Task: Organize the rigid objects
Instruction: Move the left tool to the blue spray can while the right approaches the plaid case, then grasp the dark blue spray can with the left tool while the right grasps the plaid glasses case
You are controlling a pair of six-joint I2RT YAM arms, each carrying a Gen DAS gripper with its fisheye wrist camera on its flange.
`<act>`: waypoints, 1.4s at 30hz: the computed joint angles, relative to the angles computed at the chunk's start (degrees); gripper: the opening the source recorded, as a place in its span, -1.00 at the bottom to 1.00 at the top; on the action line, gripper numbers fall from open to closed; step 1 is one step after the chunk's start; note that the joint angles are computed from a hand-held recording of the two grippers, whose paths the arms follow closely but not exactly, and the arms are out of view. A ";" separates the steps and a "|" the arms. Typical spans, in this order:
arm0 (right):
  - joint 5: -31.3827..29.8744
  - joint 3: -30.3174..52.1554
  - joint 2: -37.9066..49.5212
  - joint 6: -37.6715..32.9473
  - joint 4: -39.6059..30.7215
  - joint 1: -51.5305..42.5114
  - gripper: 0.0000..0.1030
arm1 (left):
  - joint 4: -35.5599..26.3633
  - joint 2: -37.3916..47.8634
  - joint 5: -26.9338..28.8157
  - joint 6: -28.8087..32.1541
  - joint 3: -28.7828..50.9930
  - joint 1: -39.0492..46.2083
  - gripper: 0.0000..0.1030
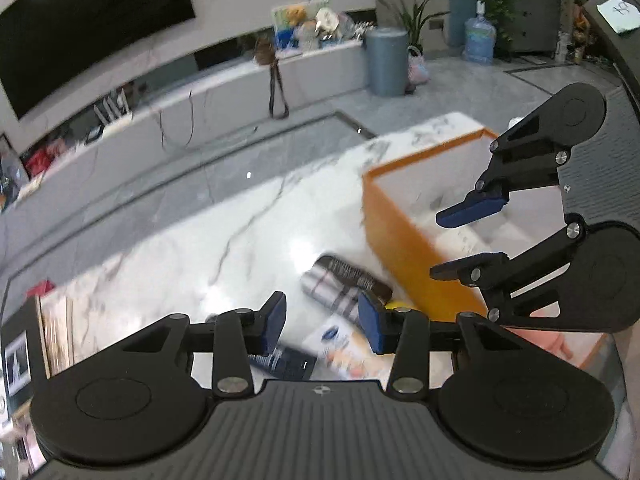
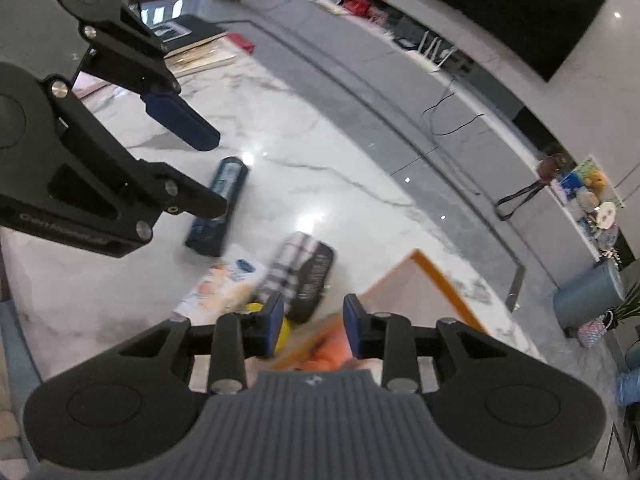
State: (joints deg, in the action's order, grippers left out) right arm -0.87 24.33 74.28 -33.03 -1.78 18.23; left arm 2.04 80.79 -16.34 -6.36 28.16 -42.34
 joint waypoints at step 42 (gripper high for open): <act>16.21 41.29 53.28 19.09 -6.14 9.01 0.42 | 26.69 36.41 22.22 -12.42 4.06 28.92 0.05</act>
